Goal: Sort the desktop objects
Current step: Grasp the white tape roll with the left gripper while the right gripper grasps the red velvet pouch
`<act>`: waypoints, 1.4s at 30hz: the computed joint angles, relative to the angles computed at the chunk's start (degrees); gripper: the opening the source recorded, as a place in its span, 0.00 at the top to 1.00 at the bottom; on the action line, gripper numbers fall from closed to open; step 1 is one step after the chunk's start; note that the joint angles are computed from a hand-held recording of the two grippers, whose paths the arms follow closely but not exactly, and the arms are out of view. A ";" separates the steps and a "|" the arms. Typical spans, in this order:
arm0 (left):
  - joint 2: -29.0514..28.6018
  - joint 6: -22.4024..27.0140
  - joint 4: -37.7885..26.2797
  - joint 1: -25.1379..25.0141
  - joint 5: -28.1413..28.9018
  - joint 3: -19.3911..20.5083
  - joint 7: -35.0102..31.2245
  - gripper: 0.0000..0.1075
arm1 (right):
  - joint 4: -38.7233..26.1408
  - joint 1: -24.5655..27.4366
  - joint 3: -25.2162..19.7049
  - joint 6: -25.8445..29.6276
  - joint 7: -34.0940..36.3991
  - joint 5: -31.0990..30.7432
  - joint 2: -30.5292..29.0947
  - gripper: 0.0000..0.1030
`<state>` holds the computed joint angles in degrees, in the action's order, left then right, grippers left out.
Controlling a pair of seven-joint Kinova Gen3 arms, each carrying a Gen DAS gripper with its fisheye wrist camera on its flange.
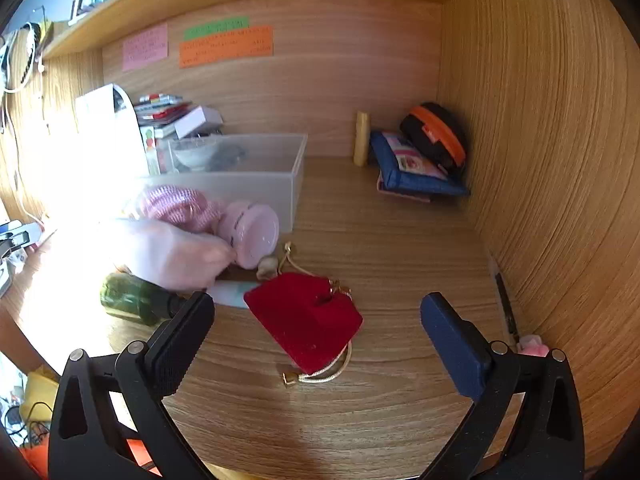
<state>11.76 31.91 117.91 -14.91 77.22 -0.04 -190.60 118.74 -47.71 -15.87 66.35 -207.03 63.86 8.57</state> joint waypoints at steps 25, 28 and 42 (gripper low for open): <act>7.18 -2.41 -5.32 -0.86 -9.47 4.76 7.77 0.24 | -0.15 7.26 4.69 -14.62 7.89 -4.60 1.69 0.05; 8.34 -1.50 -7.10 -1.18 -13.66 5.19 12.31 0.31 | -0.23 7.83 5.10 -16.19 8.78 -4.74 1.83 0.11; 8.23 1.55 -7.92 -5.21 -13.35 7.78 10.59 0.46 | 0.36 7.47 5.68 -17.75 8.33 -2.98 1.97 0.33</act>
<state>19.99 33.46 109.98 -20.12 63.86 7.74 -180.01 119.10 -40.23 -10.19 48.60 -198.70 60.88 10.54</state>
